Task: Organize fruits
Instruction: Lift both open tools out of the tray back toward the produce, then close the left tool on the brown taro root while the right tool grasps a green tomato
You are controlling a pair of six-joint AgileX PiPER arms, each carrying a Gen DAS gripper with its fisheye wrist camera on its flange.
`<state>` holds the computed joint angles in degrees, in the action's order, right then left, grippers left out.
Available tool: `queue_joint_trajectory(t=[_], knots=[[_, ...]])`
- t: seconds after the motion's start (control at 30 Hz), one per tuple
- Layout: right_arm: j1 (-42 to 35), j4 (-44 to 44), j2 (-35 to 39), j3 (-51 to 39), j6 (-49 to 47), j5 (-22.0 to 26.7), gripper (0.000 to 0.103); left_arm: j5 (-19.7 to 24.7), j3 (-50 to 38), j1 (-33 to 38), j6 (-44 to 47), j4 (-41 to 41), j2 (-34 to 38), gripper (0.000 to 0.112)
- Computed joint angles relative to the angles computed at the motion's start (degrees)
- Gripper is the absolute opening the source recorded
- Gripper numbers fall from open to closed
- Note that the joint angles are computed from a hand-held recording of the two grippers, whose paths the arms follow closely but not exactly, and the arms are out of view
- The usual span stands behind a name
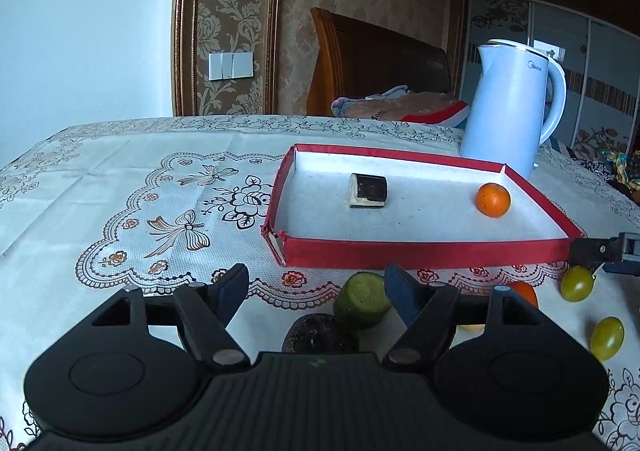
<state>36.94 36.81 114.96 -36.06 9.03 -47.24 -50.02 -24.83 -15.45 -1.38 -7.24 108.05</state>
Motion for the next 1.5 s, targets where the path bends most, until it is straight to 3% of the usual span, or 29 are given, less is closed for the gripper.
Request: queue_joint_trajectory(t=[0.13,0.37,0.6,0.9,1.07,1.13,1.27,1.4,1.5], knots=[[-1.73,-8.0,0.59,5.13,11.59,-7.63,0.103,-0.74,1.07,-0.26,0.84,0.08,0.1,0.075],[-1.41,-6.38,0.74,4.11,10.04,-5.98,0.103,0.56,1.42,0.06,1.56,0.87,0.01,0.079],[-1.86,-7.11,0.83,4.15,10.68,-5.75,0.103,12.61,-3.84,-0.57,5.43,-2.64,0.56,0.081],[-1.17,-11.05,0.11,7.68,11.93,-8.79,0.103,13.09,-4.14,-1.32,7.21,-4.2,0.93,0.091],[3.73,-7.97,-1.5,11.56,7.01,-11.4,0.103,13.59,-4.48,-1.36,7.35,-4.41,0.9,0.092],[5.2,-7.52,-2.27,12.03,3.64,-9.27,0.103,13.58,-4.48,-1.41,7.5,-4.55,0.92,0.092],[16.11,9.91,-0.82,9.7,-11.44,-12.03,0.103,13.47,-4.41,-1.42,7.47,-4.56,0.96,0.093],[20.96,23.24,0.65,3.68,-27.97,-10.08,0.103,13.52,-4.44,-1.38,7.47,-4.49,0.93,0.093],[22.13,26.67,0.91,2.18,-32.52,-9.71,0.103,13.52,-4.44,-1.38,7.47,-4.49,0.93,0.093]])
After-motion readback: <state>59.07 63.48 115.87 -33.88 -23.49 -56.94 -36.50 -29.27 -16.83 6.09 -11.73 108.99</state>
